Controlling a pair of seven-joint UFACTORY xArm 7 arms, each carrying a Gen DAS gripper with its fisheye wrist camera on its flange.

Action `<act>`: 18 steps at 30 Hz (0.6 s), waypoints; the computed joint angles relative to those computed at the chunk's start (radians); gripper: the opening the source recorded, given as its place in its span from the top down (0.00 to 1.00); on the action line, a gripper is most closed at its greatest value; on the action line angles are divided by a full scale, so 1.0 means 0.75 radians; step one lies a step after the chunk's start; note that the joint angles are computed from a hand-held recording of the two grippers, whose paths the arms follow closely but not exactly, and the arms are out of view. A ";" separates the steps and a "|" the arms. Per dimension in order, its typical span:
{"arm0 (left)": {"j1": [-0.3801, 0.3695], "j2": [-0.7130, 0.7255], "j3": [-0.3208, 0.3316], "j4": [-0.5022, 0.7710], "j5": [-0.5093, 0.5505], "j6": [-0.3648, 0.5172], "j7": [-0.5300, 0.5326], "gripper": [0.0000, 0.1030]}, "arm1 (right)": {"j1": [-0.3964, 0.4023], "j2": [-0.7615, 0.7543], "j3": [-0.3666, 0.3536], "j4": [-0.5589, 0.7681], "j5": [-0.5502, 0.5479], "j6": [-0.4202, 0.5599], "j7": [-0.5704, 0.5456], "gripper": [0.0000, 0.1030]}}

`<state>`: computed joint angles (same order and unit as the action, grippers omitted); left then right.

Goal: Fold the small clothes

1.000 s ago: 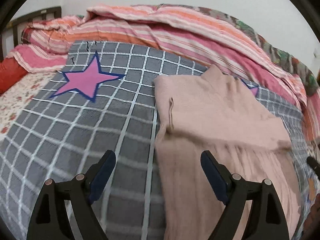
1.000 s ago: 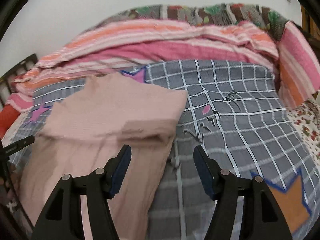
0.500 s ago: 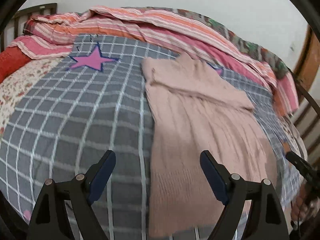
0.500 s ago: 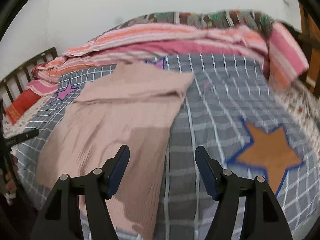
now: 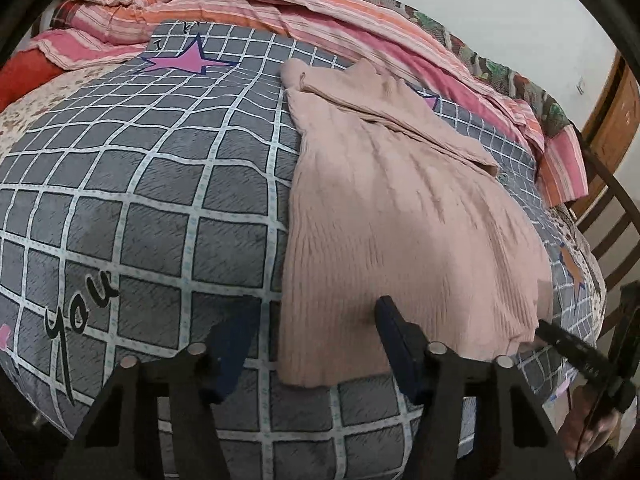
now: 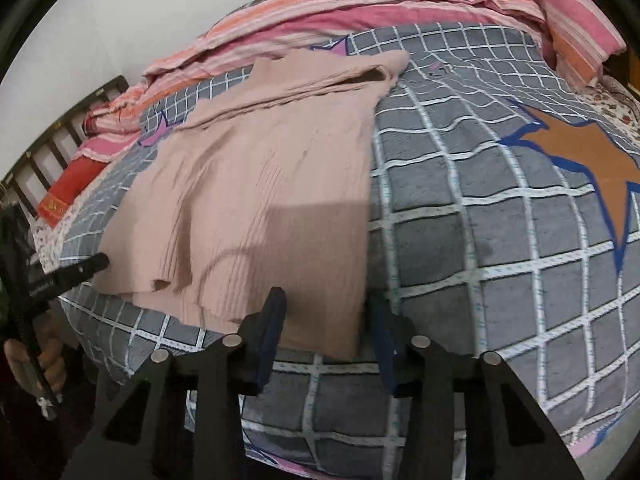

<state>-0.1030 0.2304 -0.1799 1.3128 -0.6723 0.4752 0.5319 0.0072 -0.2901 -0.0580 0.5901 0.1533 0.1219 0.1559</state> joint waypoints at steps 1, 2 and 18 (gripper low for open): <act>-0.012 0.004 0.008 0.004 0.025 -0.004 -0.037 0.59 | -0.035 0.016 0.038 0.008 -0.033 -0.004 0.040 0.68; -0.014 0.003 0.004 0.003 0.029 -0.007 -0.040 0.76 | -0.044 0.029 0.052 0.017 -0.047 -0.003 0.056 0.86; 0.018 -0.019 0.026 -0.011 -0.146 0.136 0.127 0.78 | 0.124 -0.076 -0.180 -0.065 0.088 -0.060 -0.065 0.84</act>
